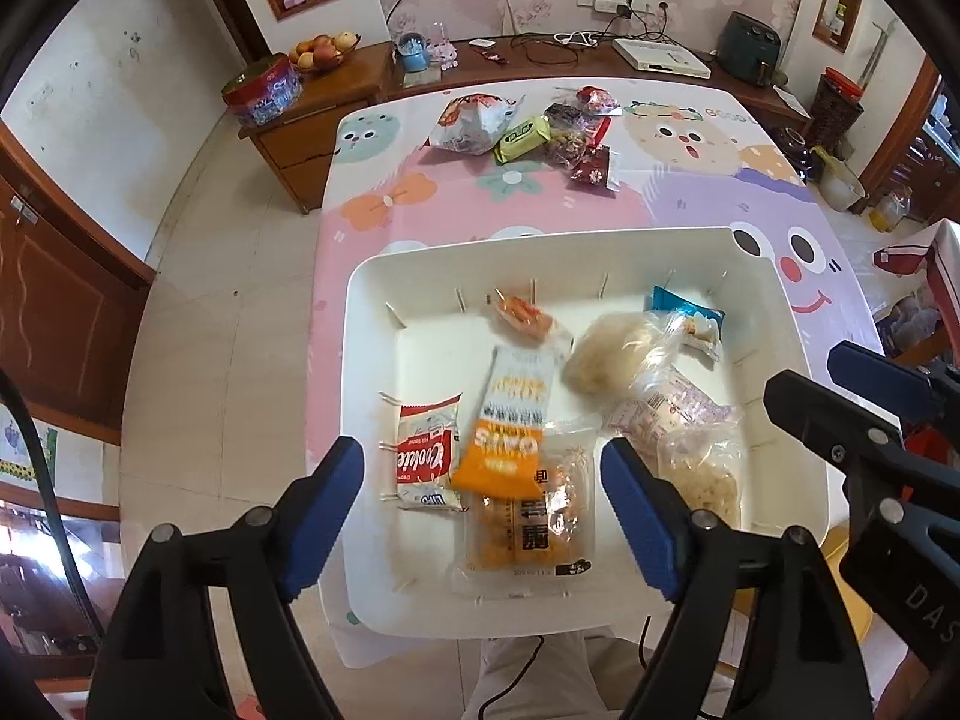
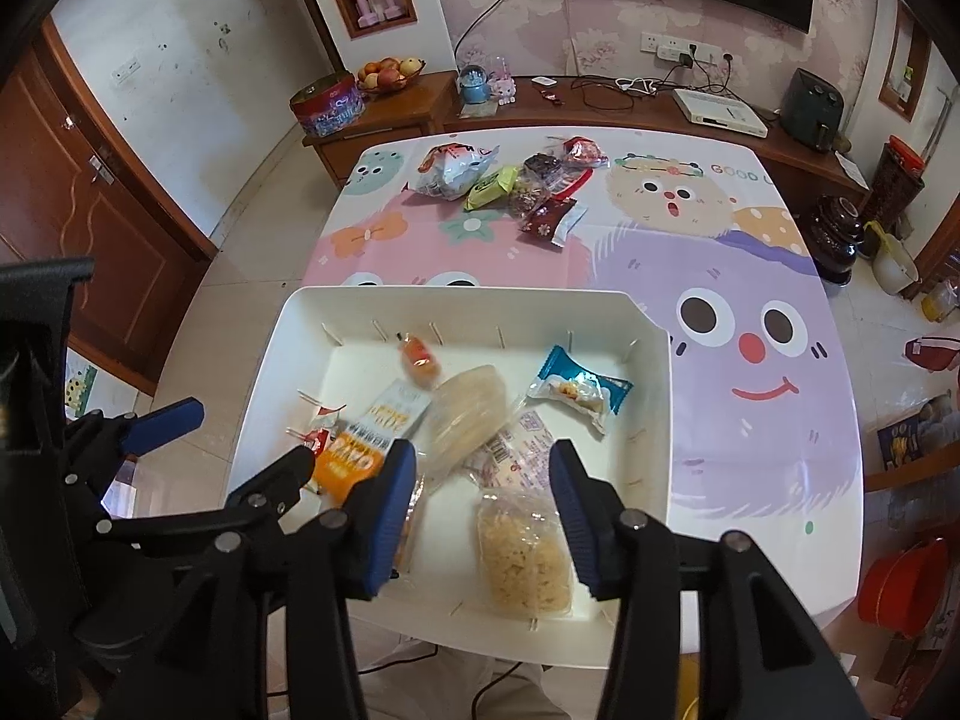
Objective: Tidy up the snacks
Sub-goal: 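Release both bags into the tray by opening both tools, then move both tools back over the snack pile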
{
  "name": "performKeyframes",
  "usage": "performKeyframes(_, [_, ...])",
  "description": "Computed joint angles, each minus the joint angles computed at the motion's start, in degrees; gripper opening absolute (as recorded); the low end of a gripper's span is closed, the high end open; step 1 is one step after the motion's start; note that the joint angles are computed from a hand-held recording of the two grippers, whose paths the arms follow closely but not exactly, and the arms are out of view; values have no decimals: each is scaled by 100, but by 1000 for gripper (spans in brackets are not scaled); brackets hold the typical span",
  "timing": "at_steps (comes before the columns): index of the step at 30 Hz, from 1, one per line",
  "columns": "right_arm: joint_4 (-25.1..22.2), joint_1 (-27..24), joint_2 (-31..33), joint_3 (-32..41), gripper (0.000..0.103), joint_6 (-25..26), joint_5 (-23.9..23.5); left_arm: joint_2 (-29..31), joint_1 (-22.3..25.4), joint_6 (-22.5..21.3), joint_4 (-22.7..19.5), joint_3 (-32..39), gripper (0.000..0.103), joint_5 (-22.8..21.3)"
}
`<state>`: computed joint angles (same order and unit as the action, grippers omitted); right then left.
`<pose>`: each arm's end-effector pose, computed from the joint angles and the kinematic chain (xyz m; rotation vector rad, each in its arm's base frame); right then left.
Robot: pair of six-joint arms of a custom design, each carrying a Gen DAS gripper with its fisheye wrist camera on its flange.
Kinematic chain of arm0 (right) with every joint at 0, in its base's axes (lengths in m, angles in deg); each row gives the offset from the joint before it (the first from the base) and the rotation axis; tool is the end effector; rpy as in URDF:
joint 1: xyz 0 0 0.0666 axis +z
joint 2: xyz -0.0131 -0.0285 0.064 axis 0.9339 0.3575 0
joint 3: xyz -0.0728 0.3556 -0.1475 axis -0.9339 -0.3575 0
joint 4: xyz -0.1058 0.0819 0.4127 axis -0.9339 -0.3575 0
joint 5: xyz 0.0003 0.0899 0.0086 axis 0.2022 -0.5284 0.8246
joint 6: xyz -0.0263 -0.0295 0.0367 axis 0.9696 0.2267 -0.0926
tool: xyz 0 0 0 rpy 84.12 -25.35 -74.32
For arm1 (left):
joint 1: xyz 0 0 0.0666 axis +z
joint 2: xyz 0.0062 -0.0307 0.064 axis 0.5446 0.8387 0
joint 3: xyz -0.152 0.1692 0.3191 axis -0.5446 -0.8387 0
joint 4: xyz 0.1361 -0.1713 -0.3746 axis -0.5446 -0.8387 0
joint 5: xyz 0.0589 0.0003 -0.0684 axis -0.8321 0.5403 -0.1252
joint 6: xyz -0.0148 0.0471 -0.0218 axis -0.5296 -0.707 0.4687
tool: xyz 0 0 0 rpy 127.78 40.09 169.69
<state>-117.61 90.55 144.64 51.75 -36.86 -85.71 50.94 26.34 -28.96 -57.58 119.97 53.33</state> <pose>0.6435 0.2564 0.4523 -0.3847 2.6995 0.2646 0.5867 -0.0637 0.4582 -0.1081 2.7938 0.1399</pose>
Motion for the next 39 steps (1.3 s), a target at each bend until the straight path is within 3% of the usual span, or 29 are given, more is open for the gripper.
performKeyframes(29, [-188,70,151,225,47,44,-10,33,123,17,-184,6,84,29])
performKeyframes(39, [-291,7,409,589,47,-25,25,371,198,-149,-203,477,84,-61])
